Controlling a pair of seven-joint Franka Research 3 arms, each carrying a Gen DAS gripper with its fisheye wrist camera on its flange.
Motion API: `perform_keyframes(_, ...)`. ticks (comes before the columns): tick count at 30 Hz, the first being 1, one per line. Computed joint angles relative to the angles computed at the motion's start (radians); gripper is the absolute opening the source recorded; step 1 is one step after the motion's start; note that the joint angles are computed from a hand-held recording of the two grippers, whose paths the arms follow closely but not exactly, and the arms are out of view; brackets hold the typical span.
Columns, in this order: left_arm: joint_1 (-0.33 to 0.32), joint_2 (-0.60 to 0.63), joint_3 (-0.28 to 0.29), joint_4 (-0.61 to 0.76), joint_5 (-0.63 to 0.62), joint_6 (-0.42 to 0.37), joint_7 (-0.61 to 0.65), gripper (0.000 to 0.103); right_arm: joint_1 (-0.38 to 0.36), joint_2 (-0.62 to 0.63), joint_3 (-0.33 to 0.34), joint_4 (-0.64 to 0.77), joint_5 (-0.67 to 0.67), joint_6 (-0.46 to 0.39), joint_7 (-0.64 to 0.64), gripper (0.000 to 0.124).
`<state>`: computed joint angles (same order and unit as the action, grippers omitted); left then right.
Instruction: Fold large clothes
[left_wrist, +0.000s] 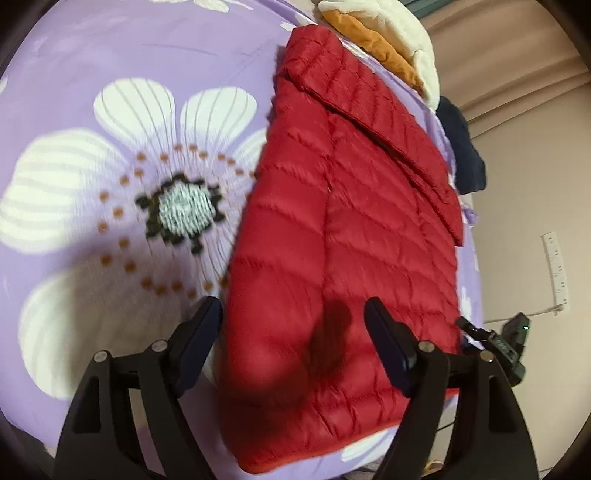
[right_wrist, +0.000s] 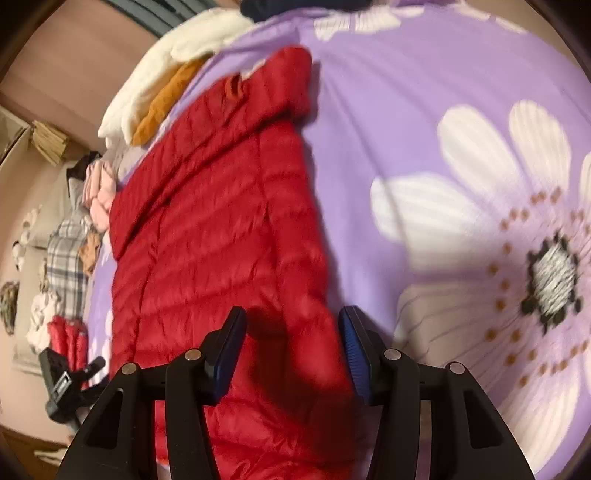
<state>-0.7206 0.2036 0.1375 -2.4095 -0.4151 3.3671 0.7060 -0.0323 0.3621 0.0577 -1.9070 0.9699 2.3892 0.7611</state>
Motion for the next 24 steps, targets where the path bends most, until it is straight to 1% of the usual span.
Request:
perform_keyframes(1, 0.035, 0.001, -0.039, -0.007, 0.021, 0.021, -0.02, 0.08, -0.001, 0.0, 0.004, -0.001, 0.008, -0.003, -0.004, 0.054)
perform_keyframes(3, 0.087, 0.002, -0.096, -0.017, 0.044, 0.04, -0.041, 0.08, 0.0, -0.002, 0.009, -0.002, 0.02, -0.007, -0.012, 0.059)
perform_keyframes(4, 0.115, 0.001, -0.125, -0.021, 0.06, 0.048, -0.052, 0.08, -0.001, -0.002, 0.011, -0.001, 0.028, -0.013, -0.013, 0.06)
perform_keyframes(6, 0.13, -0.005, -0.146, -0.029, 0.062, 0.054, -0.05, 0.08, -0.004, -0.001, 0.012, -0.002, 0.041, -0.034, -0.015, 0.06)
perform_keyframes(8, 0.161, -0.007, -0.18, -0.033, 0.08, 0.062, -0.061, 0.08, -0.012, -0.006, 0.01, -0.014, 0.054, -0.059, -0.027, 0.06)
perform_keyframes(10, 0.165, -0.009, -0.192, -0.035, 0.081, 0.064, -0.057, 0.08, -0.02, -0.007, 0.006, -0.017, 0.064, -0.097, -0.035, 0.06)
perform_keyframes(11, 0.179, -0.009, -0.208, -0.04, 0.093, 0.071, -0.066, 0.08, -0.027, -0.006, 0.003, -0.017, 0.066, -0.125, -0.042, 0.06)
perform_keyframes(12, 0.225, -0.006, -0.248, -0.042, 0.138, 0.078, -0.097, 0.08, -0.035, -0.01, 0.0, -0.024, 0.071, -0.149, -0.052, 0.06)
perform_keyframes(13, 0.286, -0.001, -0.299, -0.047, 0.203, 0.094, -0.146, 0.08, -0.04, -0.01, -0.004, -0.025, 0.072, -0.175, -0.055, 0.06)
perform_keyframes(14, 0.311, 0.002, -0.322, -0.05, 0.24, 0.106, -0.174, 0.08, -0.044, -0.011, -0.007, -0.028, 0.074, -0.201, -0.057, 0.06)
perform_keyframes(18, 0.352, 0.01, -0.357, -0.056, 0.334, 0.125, -0.243, 0.08, -0.069, -0.002, -0.02, -0.021, 0.08, -0.325, -0.07, 0.06)
perform_keyframes(19, 0.375, 0.014, -0.375, -0.058, 0.372, 0.136, -0.272, 0.08, -0.078, 0.005, -0.021, -0.017, 0.082, -0.371, -0.074, 0.06)
perform_keyframes(20, 0.391, 0.017, -0.385, -0.057, 0.403, 0.144, -0.296, 0.08, -0.08, 0.007, -0.023, -0.015, 0.082, -0.396, -0.078, 0.06)
perform_keyframes(21, 0.398, 0.021, -0.39, -0.056, 0.424, 0.152, -0.314, 0.08, -0.08, 0.005, -0.024, -0.018, 0.082, -0.408, -0.086, 0.06)
perform_keyframes(24, 0.422, 0.036, -0.401, -0.052, 0.486, 0.174, -0.367, 0.08, -0.067, -0.004, -0.028, -0.031, 0.09, -0.392, -0.106, 0.06)
